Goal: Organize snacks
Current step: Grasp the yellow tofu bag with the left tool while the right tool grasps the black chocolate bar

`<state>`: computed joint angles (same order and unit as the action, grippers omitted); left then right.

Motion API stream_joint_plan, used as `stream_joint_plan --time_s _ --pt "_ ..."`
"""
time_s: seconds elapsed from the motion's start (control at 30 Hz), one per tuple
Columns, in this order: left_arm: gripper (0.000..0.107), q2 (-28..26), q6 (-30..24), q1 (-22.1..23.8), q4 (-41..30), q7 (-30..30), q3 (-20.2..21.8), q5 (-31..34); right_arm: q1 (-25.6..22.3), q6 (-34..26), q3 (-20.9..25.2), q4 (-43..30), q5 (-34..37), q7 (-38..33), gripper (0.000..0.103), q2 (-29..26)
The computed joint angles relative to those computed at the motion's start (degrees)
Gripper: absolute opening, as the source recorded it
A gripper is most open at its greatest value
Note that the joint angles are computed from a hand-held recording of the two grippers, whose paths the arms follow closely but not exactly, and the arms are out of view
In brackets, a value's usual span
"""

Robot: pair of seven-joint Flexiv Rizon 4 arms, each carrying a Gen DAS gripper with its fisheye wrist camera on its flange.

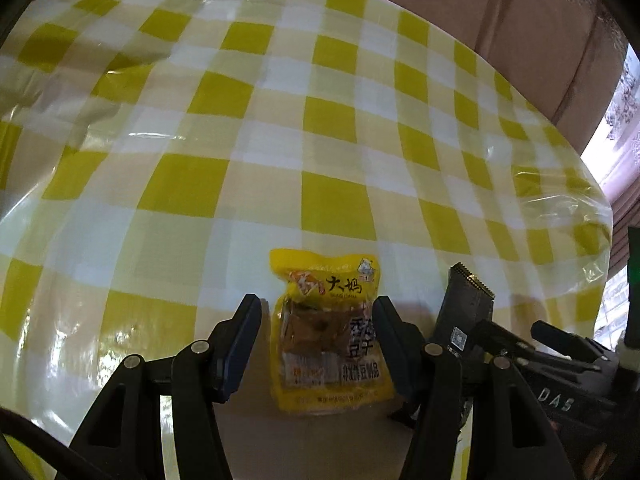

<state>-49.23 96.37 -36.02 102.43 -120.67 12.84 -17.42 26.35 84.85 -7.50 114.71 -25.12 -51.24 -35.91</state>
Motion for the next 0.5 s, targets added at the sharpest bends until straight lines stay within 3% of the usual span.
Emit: stream_joint_plan --time_s 0.2,0.33,0.5 --pt "0.055 0.5 2.8 1.4 1.8 0.1 -1.9 -0.7 -4.3 -6.2 7.8 -4.4 5.1 1.1 0.093 -0.9" --pt "0.054 0.4 3.5 1.4 2.1 0.7 -2.2 -1.5 -1.3 -7.1 5.4 -5.4 3.6 4.2 0.094 -1.6" --pt "0.050 0.7 6.8 4.3 3.6 1.4 -5.9 -2.5 4.8 -4.0 -2.0 -3.9 -3.1 7.1 0.094 -2.6"
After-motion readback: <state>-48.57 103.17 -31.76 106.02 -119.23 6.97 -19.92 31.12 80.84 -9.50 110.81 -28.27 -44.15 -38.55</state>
